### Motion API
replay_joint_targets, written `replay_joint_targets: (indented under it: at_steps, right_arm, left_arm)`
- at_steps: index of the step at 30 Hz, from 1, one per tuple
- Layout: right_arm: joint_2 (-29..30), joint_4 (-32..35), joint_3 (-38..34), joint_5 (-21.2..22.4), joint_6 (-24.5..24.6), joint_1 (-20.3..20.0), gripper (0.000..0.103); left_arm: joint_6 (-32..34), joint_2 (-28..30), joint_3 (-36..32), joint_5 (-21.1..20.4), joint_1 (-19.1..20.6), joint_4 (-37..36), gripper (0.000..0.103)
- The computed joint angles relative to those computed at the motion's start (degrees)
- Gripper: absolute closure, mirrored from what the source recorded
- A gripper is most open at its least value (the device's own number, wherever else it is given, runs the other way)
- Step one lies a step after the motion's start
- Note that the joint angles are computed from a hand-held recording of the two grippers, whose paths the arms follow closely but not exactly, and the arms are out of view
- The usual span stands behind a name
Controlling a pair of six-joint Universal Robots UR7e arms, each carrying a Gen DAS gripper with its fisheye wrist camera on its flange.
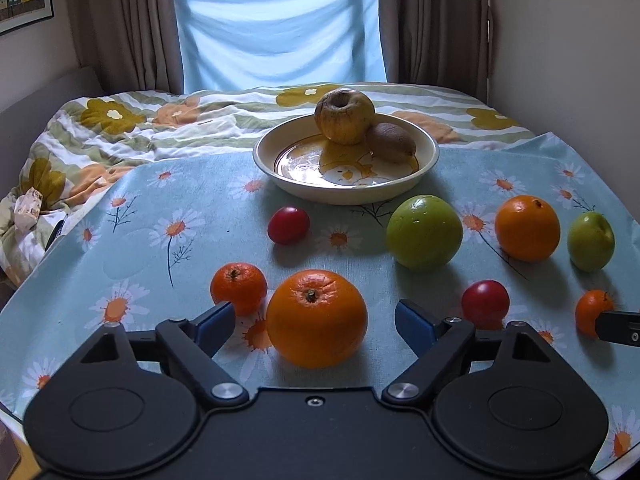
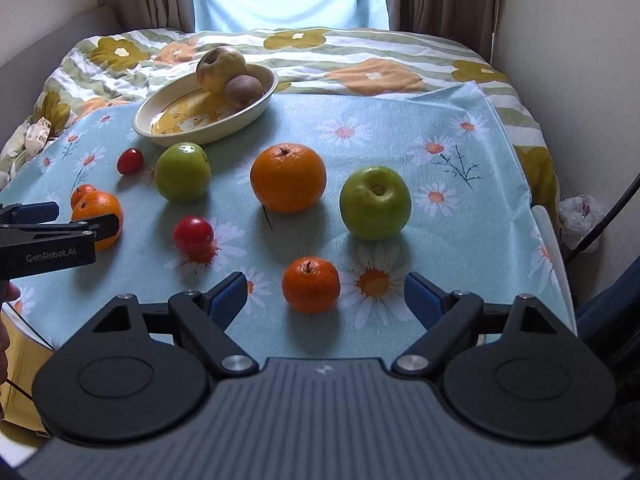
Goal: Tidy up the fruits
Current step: 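Grasp the large orange with the left tool while the right tool grasps a small tangerine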
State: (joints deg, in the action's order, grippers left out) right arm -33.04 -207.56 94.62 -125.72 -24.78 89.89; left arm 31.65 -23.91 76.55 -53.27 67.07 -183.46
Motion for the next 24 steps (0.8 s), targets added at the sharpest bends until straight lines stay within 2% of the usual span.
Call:
replay_joint_targets:
  at_steps: [3, 5, 7, 11, 21, 24]
  right_arm:
    - [0.41, 0.37, -0.31, 0.65, -0.28, -0.43, 0.005]
    - [0.71, 0.28, -0.41, 0.98, -0.71, -0.69, 0.009]
    - [0.92, 0.52, -0.66, 1.14, -0.75, -0.89, 0.012]
    - [1.15, 0.73, -0.98, 1.57, -0.74, -1.23, 0.023]
    - [1.60, 0.82, -1.81, 2.07, -0.68, -1.30, 0.038]
    - [1.75, 1.57, -2.24, 2.21, -0.23, -1.33, 0.047]
  left_arm:
    - [-0.47, 0.57, -0.70, 0.35, 0.25, 0.90, 0.018]
    - [-0.51, 0.80, -1.04, 0.38, 0.35, 1.45, 0.025]
    - [-0.73, 0.89, -1.36, 0.47, 0.48, 2.30, 0.039]
    - [-1.70, 0.52, -1.29, -0.68, 0.91, 2.80, 0.040]
    - [-0.20, -0.72, 1.38, -0.22, 0.63, 1.83, 0.040]
    - [0.14, -1.00, 1.91, -0.10, 0.58, 1.70, 0.040]
